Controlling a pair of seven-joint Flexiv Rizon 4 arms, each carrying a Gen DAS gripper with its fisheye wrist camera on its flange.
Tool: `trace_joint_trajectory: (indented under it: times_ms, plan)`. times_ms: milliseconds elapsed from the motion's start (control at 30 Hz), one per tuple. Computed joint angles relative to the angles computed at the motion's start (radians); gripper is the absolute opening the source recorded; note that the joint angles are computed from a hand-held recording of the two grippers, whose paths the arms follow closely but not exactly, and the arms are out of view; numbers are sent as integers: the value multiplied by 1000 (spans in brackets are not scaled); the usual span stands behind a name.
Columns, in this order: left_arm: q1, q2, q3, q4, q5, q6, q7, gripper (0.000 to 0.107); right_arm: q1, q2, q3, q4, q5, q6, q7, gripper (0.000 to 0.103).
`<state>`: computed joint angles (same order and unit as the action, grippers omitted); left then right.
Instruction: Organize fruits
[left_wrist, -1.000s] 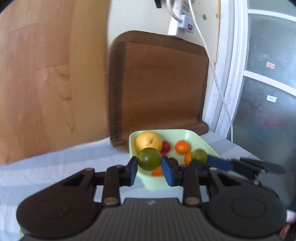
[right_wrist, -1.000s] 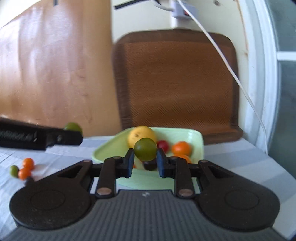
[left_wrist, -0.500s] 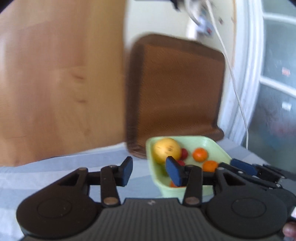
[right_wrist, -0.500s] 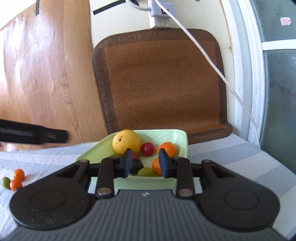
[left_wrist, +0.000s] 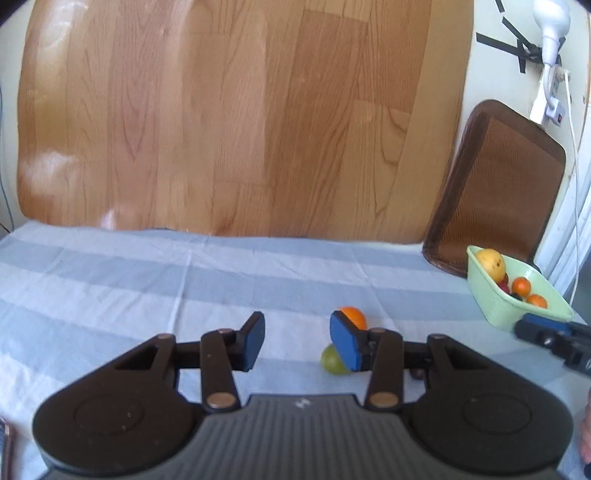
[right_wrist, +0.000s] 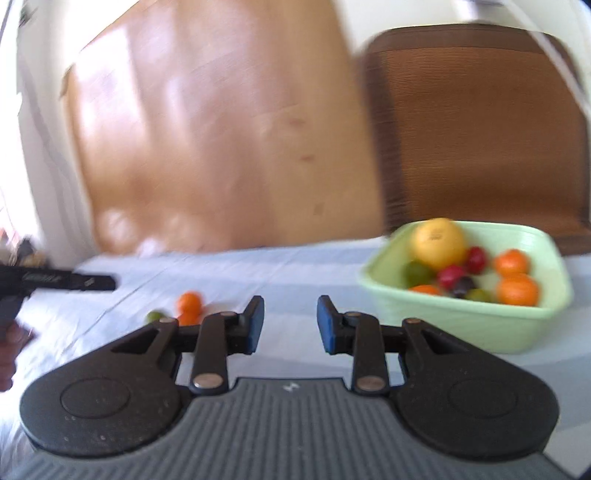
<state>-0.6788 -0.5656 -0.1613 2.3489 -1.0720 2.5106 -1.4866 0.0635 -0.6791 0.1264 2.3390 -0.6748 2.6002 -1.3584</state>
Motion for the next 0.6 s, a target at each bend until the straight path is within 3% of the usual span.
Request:
trace_joint_trajectory:
  times_ms: [100, 167, 233, 600]
  plan:
    - [51, -18, 0, 7, 123, -18, -110, 42, 49, 20, 2, 9, -45, -55, -63, 36]
    - [78, -26, 4, 15, 197, -22, -193, 42, 93, 20, 6, 5, -16, -78, -125, 45]
    - [88, -41, 15, 14, 241, -17, -244, 42, 113, 18, 12, -10, -7, -114, -146, 45]
    - [150, -74, 45, 24, 421, -15, -396, 42, 183, 7, 25, -69, 74, -236, -253, 46]
